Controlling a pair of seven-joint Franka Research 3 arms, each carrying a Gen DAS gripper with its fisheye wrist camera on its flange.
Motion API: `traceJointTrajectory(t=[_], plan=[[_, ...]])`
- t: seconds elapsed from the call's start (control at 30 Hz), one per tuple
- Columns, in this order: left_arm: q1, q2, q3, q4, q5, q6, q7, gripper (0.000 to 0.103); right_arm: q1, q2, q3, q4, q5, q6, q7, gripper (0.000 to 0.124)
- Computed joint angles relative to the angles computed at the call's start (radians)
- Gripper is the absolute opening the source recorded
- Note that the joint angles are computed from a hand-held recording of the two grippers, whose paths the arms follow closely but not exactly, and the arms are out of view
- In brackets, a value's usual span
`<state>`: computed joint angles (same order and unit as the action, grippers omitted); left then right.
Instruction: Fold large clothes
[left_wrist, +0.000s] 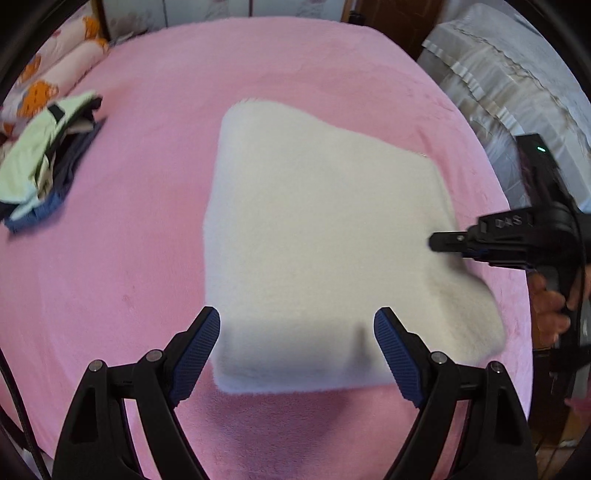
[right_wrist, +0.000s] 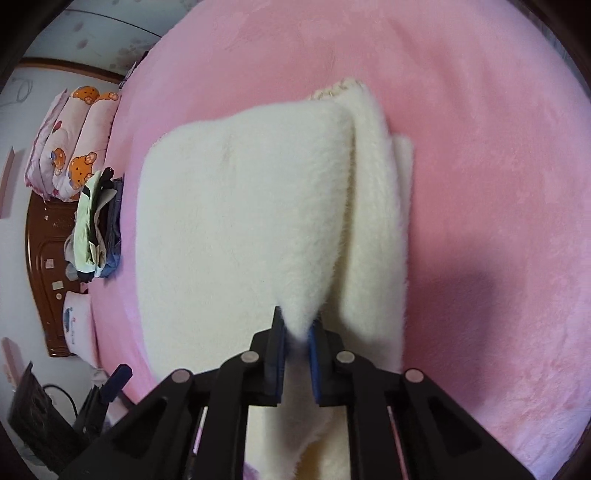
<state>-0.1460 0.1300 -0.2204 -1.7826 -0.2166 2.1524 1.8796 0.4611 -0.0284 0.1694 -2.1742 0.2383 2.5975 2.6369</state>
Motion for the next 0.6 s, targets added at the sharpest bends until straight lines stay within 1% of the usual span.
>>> traceJointTrajectory(t=[0.03, 0.1, 0.13, 0.17, 0.23, 0.3, 0.33, 0.43, 0.5, 0.57, 0.6], plan=[[0.002, 0.015, 0.002, 0.02, -0.002, -0.018, -0.008, 0.084, -0.001, -0.018, -0.001, -0.014, 0.0, 0.009, 0.003, 0.009], [0.013, 0.041, 0.003, 0.051, -0.026, -0.048, -0.013, 0.084, -0.005, -0.057, -0.007, -0.05, 0.04, 0.036, -0.03, 0.008], [0.018, 0.05, 0.002, 0.064, -0.037, -0.062, -0.011, 0.084, -0.009, -0.068, -0.008, -0.057, 0.043, 0.031, -0.043, 0.008], [0.02, 0.054, 0.0, 0.068, -0.041, -0.071, -0.008, 0.084, -0.013, -0.077, -0.008, -0.057, 0.036, 0.003, -0.056, 0.008], [0.021, 0.056, -0.003, 0.065, -0.033, -0.07, 0.004, 0.084, -0.024, -0.083, 0.0, -0.038, -0.024, -0.085, -0.055, 0.008], [0.024, 0.062, -0.008, 0.069, -0.041, -0.086, 0.031, 0.084, -0.03, -0.094, 0.009, -0.042, -0.068, -0.129, -0.035, 0.008], [0.025, 0.069, -0.009, 0.076, -0.045, -0.096, 0.037, 0.084, -0.031, -0.1, 0.011, -0.05, -0.076, -0.135, -0.021, 0.008], [0.018, 0.079, -0.014, 0.083, -0.03, -0.118, 0.047, 0.083, -0.038, -0.107, 0.017, -0.093, -0.084, -0.113, 0.029, 0.008], [0.01, 0.092, -0.016, 0.091, -0.004, -0.129, 0.05, 0.077, -0.043, -0.083, 0.028, -0.085, -0.143, -0.124, 0.07, 0.008], [0.003, 0.102, -0.017, 0.092, 0.016, -0.131, 0.045, 0.074, -0.041, -0.046, 0.035, -0.056, -0.231, -0.164, 0.108, 0.008], [0.003, 0.11, -0.019, 0.098, 0.014, -0.137, 0.042, 0.074, -0.037, -0.036, 0.034, -0.052, -0.256, -0.165, 0.129, 0.008]])
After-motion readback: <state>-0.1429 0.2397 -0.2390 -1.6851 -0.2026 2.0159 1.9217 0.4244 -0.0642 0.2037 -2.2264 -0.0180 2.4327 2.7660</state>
